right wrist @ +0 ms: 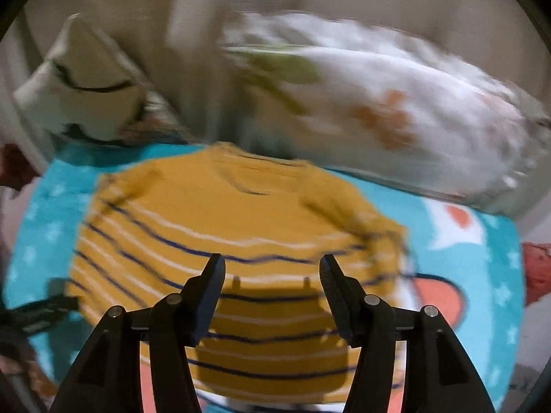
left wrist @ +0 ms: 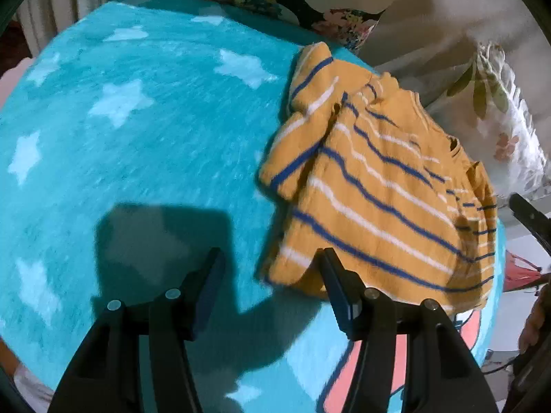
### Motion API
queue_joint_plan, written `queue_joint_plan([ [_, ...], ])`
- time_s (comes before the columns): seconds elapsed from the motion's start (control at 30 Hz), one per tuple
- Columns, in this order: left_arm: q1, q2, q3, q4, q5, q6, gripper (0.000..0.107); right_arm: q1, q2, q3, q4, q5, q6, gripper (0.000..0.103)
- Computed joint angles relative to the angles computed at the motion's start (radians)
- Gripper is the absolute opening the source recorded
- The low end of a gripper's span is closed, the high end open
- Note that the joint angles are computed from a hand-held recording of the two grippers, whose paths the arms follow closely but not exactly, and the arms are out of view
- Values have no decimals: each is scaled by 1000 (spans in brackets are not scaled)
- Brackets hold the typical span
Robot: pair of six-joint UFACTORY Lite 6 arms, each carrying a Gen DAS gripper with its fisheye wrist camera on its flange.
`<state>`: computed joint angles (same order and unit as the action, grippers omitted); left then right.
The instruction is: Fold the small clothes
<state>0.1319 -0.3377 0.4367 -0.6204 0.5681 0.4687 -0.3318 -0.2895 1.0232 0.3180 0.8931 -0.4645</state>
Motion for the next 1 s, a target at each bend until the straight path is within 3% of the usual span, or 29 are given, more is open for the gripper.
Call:
queue_joint_plan([
  [0.23, 57, 82, 24, -217, 31, 207, 63, 425, 243, 124, 26, -52, 275, 61],
  [0.5, 152, 83, -15, -334, 140, 354, 56, 628, 610, 409, 33, -51, 448, 61],
  [0.73, 244, 137, -1, -364, 226, 439, 53, 749, 879, 736, -144, 64, 680, 68],
  [1.0, 388, 174, 26, -314, 342, 503, 53, 816, 1090, 1031, -267, 274, 702, 67],
])
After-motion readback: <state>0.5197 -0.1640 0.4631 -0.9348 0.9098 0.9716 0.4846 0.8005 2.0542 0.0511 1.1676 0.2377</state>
